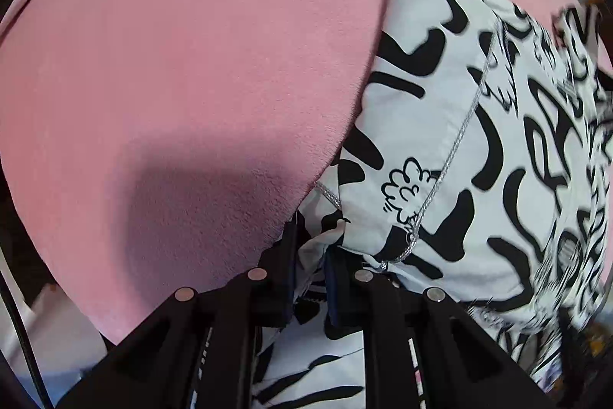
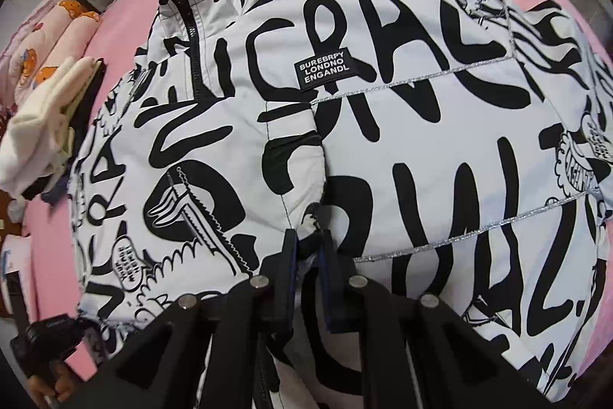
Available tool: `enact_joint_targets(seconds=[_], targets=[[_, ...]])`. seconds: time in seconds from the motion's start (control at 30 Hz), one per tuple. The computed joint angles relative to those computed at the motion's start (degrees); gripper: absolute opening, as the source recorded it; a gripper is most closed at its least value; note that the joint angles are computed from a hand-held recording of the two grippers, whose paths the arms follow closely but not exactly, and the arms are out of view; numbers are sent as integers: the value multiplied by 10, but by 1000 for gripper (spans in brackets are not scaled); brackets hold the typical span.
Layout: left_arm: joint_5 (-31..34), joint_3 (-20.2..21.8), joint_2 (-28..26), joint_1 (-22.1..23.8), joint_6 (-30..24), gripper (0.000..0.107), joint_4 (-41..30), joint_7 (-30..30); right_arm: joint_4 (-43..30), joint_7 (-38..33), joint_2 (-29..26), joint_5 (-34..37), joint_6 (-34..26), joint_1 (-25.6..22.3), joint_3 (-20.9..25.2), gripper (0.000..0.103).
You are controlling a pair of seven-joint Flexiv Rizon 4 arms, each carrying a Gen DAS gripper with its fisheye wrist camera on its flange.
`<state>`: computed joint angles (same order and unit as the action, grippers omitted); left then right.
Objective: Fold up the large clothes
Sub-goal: 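Grasp the jacket side edge with the left gripper and fold it inward, then grasp the other sleeve cuff with the right gripper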
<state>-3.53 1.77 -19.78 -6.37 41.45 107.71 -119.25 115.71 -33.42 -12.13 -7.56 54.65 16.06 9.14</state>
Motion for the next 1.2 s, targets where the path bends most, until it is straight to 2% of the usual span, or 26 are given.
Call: enact_joint_targets(seconds=[0.2, 0.33, 0.5, 0.57, 0.63, 0.73, 0.8, 0.83, 0.87, 0.93, 0.97, 1.0, 1.03, 1.1, 1.2], targets=[[-14, -4, 3, 17, -13, 11, 5, 60, -11, 71, -25, -76, 4, 16, -25, 10], [-1, -2, 1, 18, -40, 11, -9, 95, -44, 71, -41, -92, -42, 19, -26, 10], [18, -2, 32, 18, -32, 12, 10, 166, -30, 134, -13, -140, -37, 28, -32, 13], [8, -1, 51, 20, -9, 25, 32, 180, -27, 142, -2, -146, -46, 27, -27, 14], [-11, -5, 63, 21, 18, 33, 51, 185, -19, 154, 14, -165, -63, 29, -24, 15], [-24, -8, 101, 13, 57, 48, 93, 196, 7, 185, 43, -222, -78, 29, -22, 18], [-31, -18, 112, 3, 73, 49, 104, 200, 30, 206, 65, -245, -74, 23, -16, 27], [-36, -25, 116, -4, 77, 50, 108, 203, 48, 225, 79, -251, -58, 18, -13, 28], [-41, -29, 119, -8, 72, 52, 105, 210, 63, 242, 89, -249, -40, 12, -9, 29], [-33, -48, 120, -27, 48, 57, 78, 188, 90, 270, 108, -231, -8, 2, -1, 29], [-38, -47, 124, -39, 44, 57, 78, 199, 108, 285, 122, -213, 7, -2, 5, 29], [-23, -49, 117, -53, 24, 58, 59, 183, 120, 297, 132, -201, 16, -4, 10, 29], [-42, -68, 93, -50, 42, 58, 44, 204, 136, 314, 146, -179, 21, -5, 17, 29], [-43, -81, 77, -77, 30, 60, 23, 201, 170, 356, 179, -116, 32, -4, 34, 29], [-42, -91, 77, -109, 24, 61, 17, 200, 222, 398, 227, -20, 64, 3, 52, 29]])
